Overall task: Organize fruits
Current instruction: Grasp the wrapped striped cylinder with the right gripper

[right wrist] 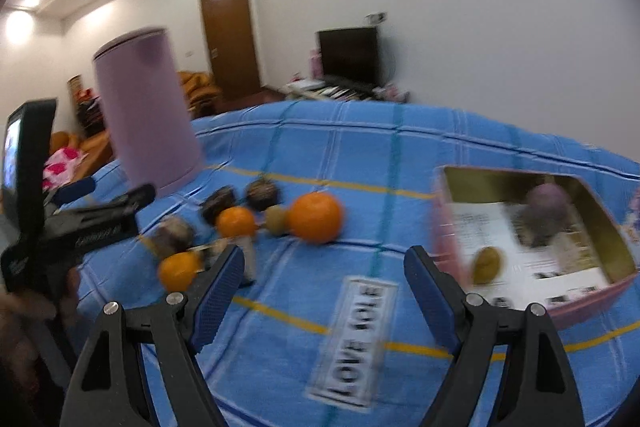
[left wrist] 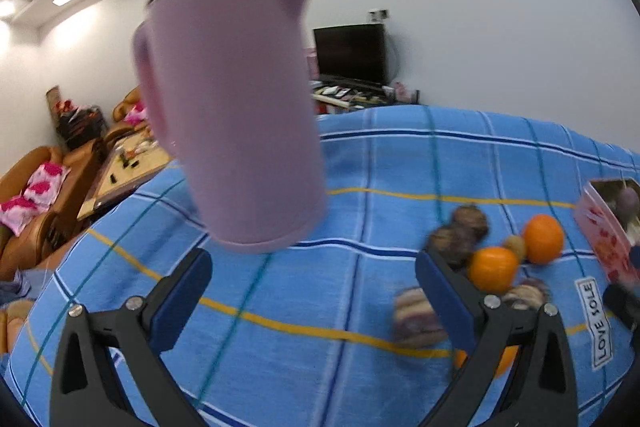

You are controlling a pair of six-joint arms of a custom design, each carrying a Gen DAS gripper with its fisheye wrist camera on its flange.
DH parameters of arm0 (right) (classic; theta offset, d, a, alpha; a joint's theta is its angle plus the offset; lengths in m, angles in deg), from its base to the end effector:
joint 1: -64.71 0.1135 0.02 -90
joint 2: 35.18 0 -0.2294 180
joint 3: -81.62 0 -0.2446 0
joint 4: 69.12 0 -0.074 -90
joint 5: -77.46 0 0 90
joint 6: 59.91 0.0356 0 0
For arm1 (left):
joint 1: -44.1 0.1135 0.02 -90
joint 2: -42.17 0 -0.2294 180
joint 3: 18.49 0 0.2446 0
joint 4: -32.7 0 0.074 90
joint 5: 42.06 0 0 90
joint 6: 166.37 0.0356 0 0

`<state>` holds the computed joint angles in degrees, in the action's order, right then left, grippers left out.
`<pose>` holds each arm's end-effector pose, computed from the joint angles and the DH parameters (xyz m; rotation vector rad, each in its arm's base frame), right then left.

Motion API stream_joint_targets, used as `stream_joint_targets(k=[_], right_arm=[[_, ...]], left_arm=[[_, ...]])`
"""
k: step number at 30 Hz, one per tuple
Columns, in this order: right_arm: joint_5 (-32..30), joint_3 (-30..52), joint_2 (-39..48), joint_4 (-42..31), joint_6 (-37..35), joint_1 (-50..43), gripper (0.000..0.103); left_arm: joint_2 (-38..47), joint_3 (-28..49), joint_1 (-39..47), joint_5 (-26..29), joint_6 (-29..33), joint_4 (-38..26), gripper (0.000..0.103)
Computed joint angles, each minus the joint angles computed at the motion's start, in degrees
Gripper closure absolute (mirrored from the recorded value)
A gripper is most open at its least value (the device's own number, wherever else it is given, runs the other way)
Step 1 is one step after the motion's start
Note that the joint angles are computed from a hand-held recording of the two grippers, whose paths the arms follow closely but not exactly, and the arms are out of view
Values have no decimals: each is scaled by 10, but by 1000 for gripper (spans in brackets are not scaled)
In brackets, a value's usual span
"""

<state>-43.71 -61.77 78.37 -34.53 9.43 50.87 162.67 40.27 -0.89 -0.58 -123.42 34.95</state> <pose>0.2415 -0.0405 0.0151 -0.3984 2.1643 0.2958 0.2323 -0.1945 0.0116 -0.3061 2.1678 0.2536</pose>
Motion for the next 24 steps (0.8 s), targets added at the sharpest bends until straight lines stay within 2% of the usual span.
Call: stream_joint_targets(k=[3,6,12,21,24], right_arm=[[28,1,7,2,9,49,29],[50,28,17,-42,13,92,36],[59,83,38,-118,34,133,38],[-7,175,91,-206,79,120,38],[-50,210,104,-272,77,101,38]], left_arm=[[-13,-26,19,19,-9,18,0],[-20,-47,28,33,-6,43,0],[-29,-55,16,24,1,49,1],[-44,-70,19,26,-6,60,1],[-43,-69,17,25,-5,60,1]])
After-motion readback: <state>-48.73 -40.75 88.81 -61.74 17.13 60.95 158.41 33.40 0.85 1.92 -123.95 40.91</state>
